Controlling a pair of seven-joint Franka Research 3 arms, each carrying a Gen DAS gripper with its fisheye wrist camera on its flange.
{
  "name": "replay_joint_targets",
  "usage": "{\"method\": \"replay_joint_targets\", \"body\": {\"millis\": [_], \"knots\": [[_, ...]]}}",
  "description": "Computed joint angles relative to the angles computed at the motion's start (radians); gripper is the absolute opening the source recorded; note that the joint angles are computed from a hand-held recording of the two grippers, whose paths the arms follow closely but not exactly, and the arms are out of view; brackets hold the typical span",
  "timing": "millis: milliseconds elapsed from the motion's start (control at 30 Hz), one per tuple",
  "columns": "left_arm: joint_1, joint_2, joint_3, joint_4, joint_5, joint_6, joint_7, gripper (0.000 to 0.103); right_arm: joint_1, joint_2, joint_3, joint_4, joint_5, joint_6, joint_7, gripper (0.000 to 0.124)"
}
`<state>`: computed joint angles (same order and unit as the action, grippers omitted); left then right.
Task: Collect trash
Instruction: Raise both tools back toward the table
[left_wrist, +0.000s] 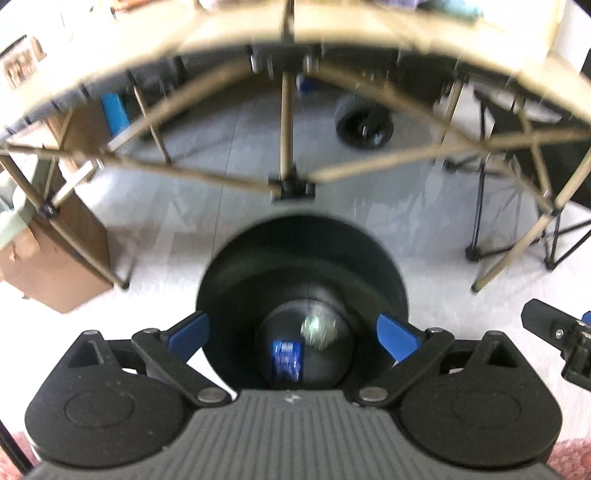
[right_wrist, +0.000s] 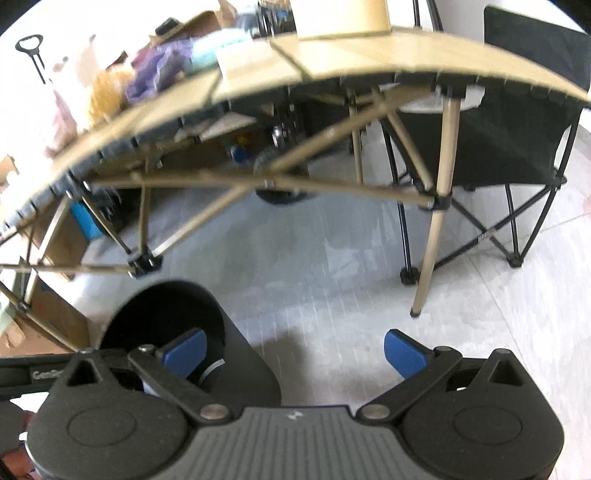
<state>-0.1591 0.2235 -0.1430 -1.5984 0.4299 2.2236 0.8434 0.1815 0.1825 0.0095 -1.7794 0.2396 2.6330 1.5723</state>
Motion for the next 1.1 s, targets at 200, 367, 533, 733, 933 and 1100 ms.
{"method": "replay_joint_targets", "body": {"millis": [200,367,533,733,933,1100], "knots": [[0.005,-0.096,0.010,-0.098,0.101,0.159,-0.083,0.103,-0.009,-0.040,0.015,-0.032,0.069,0.120,-0.066,0.103],[0.014,-0.140,0.015,-0.127,0.238,0.261,-0.188,0.103,-0.006,-0.044,0.028,-0.029,0.120,0.238,-0.141,0.103],[0.031,-0.140,0.020,-0.102,0.331,0.321,-0.275,0.103,0.012,-0.014,0.031,0.006,0.097,0.379,-0.199,0.103],[0.037,-0.100,0.033,-0.024,0.388,0.327,-0.331,0.103,0.007,0.085,0.044,0.152,0.090,0.423,-0.245,0.103],[0.037,-0.039,0.064,0.075,0.463,0.350,-0.389,0.103,0.060,0.229,-0.036,0.356,0.007,0.360,-0.143,0.102],[0.035,0.036,0.082,0.178,0.425,0.358,-0.353,0.103,0.107,0.345,-0.111,0.505,-0.099,0.335,-0.046,0.098]]}}
